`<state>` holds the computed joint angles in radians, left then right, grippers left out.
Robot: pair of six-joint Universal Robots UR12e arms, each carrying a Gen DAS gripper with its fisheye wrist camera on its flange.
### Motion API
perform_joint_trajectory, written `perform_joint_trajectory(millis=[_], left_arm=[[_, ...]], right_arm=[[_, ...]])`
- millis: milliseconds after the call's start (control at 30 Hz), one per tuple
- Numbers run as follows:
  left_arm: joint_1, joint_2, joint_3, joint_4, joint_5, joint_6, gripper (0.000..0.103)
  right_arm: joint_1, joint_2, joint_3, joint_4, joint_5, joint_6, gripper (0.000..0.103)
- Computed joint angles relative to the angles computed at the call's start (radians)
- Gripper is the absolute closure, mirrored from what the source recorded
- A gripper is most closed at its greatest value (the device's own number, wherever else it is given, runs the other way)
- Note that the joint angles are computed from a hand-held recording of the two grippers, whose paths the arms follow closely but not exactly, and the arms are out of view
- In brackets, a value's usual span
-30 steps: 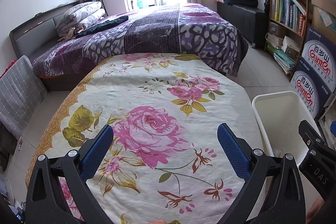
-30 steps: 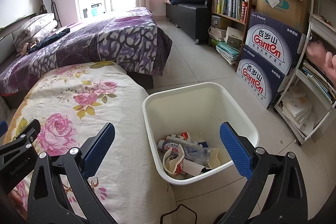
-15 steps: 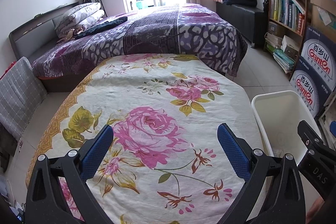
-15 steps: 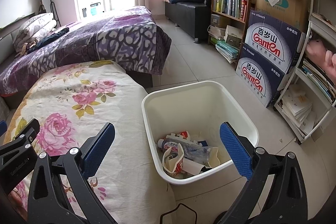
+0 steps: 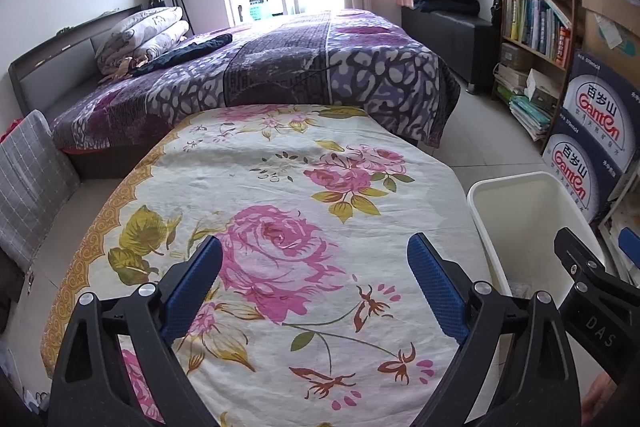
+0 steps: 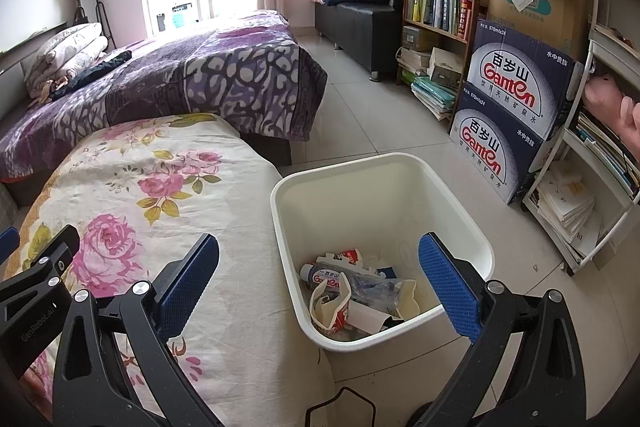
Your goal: Collect trash
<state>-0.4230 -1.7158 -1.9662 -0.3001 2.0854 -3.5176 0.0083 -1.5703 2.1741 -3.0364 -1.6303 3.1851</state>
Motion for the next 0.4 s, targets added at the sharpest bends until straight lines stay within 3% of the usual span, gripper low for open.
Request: perform_joint_trajectory(millis=[400], left_arm=[[0.008,0.005,0.006,-0.041,-0.032,-0.015,0.012]], right_arm=[[-0.002,0.000,-0.001,0.001,0.003,0.000,0.007]])
